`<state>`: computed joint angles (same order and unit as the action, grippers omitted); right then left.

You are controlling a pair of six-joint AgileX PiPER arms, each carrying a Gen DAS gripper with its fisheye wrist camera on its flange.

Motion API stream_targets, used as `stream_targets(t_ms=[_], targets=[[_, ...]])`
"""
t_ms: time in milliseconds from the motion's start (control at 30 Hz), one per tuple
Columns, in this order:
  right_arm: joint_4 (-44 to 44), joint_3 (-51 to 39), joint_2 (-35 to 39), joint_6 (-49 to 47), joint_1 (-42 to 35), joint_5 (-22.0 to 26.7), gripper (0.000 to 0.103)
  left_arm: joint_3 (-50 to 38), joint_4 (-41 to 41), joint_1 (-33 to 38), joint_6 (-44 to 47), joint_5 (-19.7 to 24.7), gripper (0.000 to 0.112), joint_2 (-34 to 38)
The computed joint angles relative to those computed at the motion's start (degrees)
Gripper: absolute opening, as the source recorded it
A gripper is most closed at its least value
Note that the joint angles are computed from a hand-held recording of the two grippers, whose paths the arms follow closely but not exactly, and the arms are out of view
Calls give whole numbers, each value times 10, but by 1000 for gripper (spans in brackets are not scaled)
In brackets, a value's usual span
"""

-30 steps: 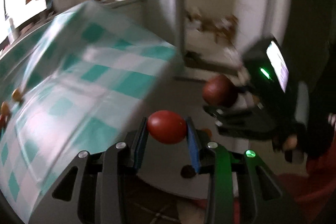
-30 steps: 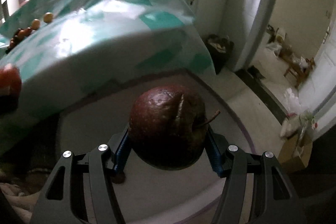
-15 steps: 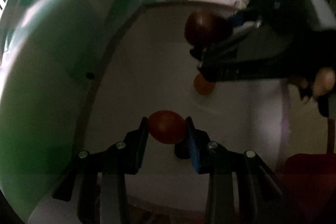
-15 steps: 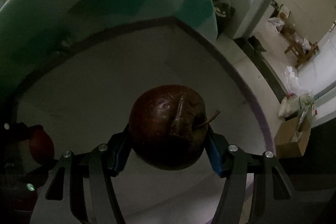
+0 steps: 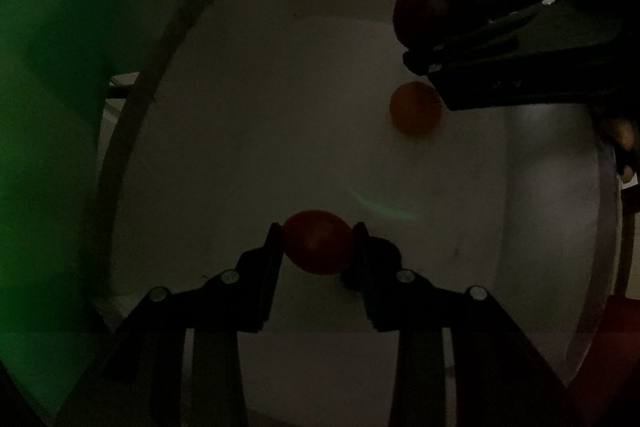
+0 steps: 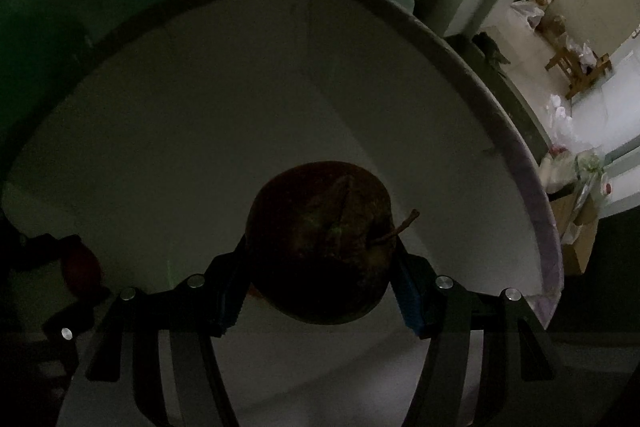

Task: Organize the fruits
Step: 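Carry the tomato and brown fruit into the white bin and release both, then bring both open grippers back up over the fruit cluster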

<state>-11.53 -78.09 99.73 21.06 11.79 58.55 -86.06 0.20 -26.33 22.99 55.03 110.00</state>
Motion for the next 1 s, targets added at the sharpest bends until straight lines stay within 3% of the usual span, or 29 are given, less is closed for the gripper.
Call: stream_targets(t_ms=[67,133,200,333,633,833,1000], targets=[[0,-2,3,0,-2,1,61,9,4,0,1,-6,43,-4],[7,-6,7,-3,-5,6,61,16,1,2,8,-16,69,-11],[7,-3,4,-3,-7,4,62,24,10,-10,-5,-32,77,-21],[-12,11,-11,9,-11,-20,73,53,16,-21,-10,-49,78,-49],[-16,27,-32,10,-24,-26,74,98,10,-33,19,-96,79,-114],[-59,27,-60,47,10,-6,74,86,-90,16,86,-103,82,-175],[-136,-11,-99,84,85,51,76,59,-212,121,142,-81,93,-231]])
